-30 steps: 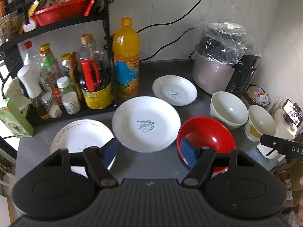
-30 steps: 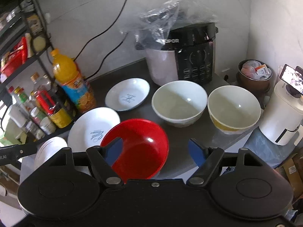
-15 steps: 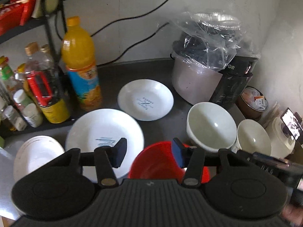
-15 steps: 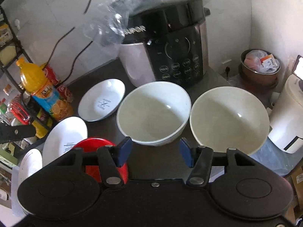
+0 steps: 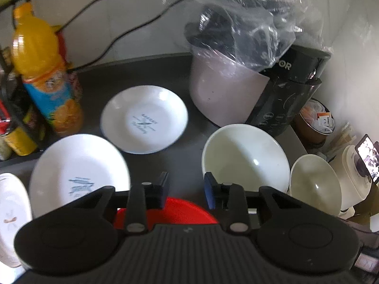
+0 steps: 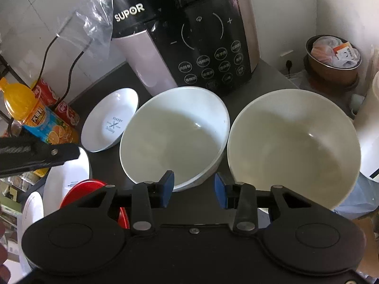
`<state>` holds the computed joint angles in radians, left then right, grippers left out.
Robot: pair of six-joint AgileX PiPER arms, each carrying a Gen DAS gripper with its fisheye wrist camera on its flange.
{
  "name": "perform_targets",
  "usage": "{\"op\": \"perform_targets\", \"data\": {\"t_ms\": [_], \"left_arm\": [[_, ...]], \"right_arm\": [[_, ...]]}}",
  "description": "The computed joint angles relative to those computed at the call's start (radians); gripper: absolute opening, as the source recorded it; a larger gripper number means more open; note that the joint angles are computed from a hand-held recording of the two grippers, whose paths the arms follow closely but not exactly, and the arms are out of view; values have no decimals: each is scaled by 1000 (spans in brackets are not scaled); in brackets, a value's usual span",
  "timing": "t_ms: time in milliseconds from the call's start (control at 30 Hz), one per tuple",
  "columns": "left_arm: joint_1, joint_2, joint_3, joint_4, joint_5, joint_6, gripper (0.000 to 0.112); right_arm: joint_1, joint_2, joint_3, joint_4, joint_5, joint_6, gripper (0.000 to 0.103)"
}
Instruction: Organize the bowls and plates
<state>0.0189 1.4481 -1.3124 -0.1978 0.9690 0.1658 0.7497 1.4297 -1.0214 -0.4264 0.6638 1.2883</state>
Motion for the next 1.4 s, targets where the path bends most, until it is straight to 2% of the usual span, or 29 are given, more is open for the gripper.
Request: {"op": "perform_targets", "data": {"t_ms": [333, 533, 567, 633, 800, 900, 1000, 1167, 1267, 1367, 1400], "left_arm": [[-106, 149, -64, 69, -33, -70, 25], [-117, 231, -113, 68, -26, -61, 24], [-118, 245, -121, 71, -27, -63, 21], [-124, 273, -136, 84, -26, -71, 17], [-129, 326, -161, 99, -39, -88, 15], [-130, 355, -180, 100, -22, -96, 10], [-125, 349, -156, 103, -48, -97, 4], [-119, 317, -129, 116, -57, -102, 4], [-95, 297, -131, 86, -44, -78, 5], [-79, 276, -122, 80, -49, -72, 5], [-73, 270, -117, 76, -52, -65, 5]], "right_arm": [[-51, 40, -8, 72, -39, -82, 38], [-71, 65, -22, 100, -40, -114, 35], [-71, 69, -26, 104, -38, -119, 35], [-58, 83, -45, 82, -12, -97, 35], [-40, 120, -77, 54, 15, -68, 36], [-31, 136, -97, 41, 38, -55, 35], [7, 148, -131, -10, 94, -29, 33], [35, 117, -114, -57, 96, -4, 30], [53, 99, -106, -77, 93, 6, 24], [80, 89, -95, -126, 93, 32, 7], [75, 84, -84, -112, 57, 10, 0]]}}
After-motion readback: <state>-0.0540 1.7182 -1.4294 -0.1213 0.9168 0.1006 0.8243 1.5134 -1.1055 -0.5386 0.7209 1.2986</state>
